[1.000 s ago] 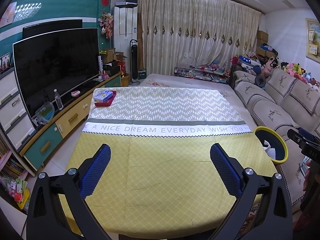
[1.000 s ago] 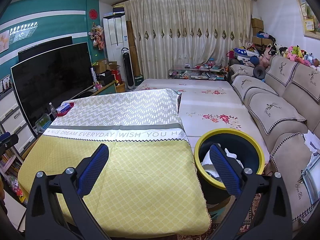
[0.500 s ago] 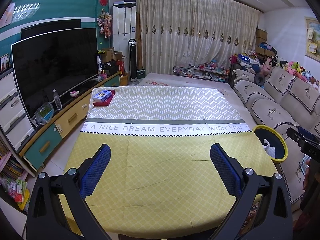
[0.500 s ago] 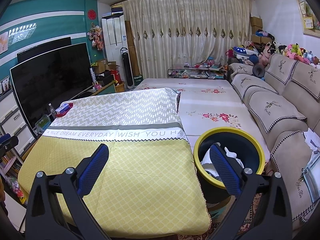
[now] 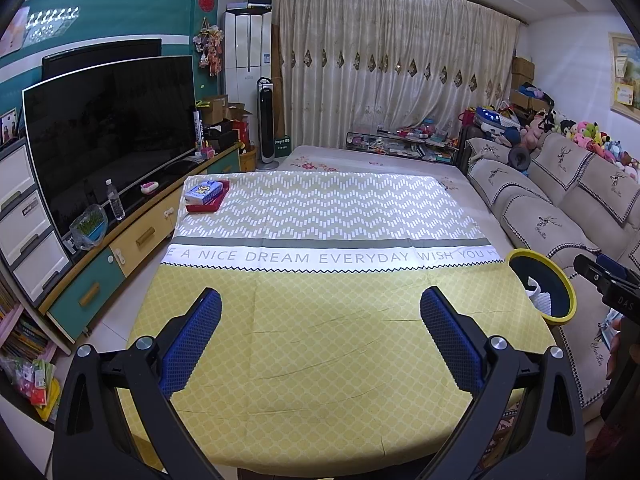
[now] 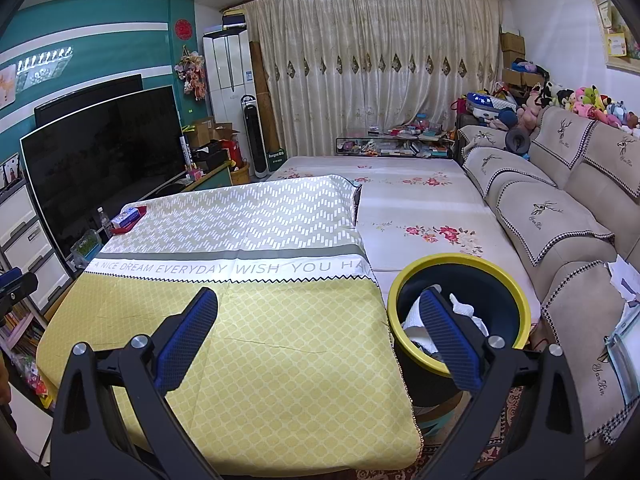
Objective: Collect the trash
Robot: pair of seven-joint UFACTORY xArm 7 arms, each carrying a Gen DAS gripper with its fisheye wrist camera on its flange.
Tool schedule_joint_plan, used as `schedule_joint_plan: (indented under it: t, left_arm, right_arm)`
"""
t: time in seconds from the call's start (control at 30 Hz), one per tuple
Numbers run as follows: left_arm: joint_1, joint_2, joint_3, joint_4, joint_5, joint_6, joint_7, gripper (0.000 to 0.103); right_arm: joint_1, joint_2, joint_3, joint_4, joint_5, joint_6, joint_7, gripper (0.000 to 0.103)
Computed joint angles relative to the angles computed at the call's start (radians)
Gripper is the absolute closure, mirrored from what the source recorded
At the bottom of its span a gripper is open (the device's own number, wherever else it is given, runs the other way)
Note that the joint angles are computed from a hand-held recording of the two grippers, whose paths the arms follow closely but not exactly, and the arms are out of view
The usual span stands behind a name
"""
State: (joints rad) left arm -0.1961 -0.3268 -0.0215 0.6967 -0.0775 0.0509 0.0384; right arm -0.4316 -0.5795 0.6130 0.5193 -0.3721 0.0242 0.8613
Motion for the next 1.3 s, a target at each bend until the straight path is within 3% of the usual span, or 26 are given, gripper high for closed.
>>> schedule_joint_plan:
  t: [0.33, 0.5, 0.97, 1.3]
  left_arm:
    - [0.002, 0.000, -0.002, 0.000, 0.004, 0.001, -0.002, 0.005]
    - [-0.064, 0.018, 0.056, 0.022, -0.051, 0.021, 0.051, 0.005]
    - [-0.005, 0.051, 0.000, 0.060, -0.044, 0.045, 0.044, 0.005]
    - [-0.051, 0.087, 0.033, 0.092, -0.096, 0.045, 0.087, 0.005]
  right_arm:
    - [-0.001, 0.005, 0.003, 0.002, -0.004, 0.002, 0.005, 0.007]
    - [-0.005, 0.012, 0.006, 0.001, -0.006, -0.005, 0.008, 0.007]
    - [-0.009, 0.022, 0.007, 0.001, -0.001, -0.011, 0.003, 0.007]
    - [-0.019, 0.044, 0.017, 0.007, -0.003, -0.010, 0.008, 0.007]
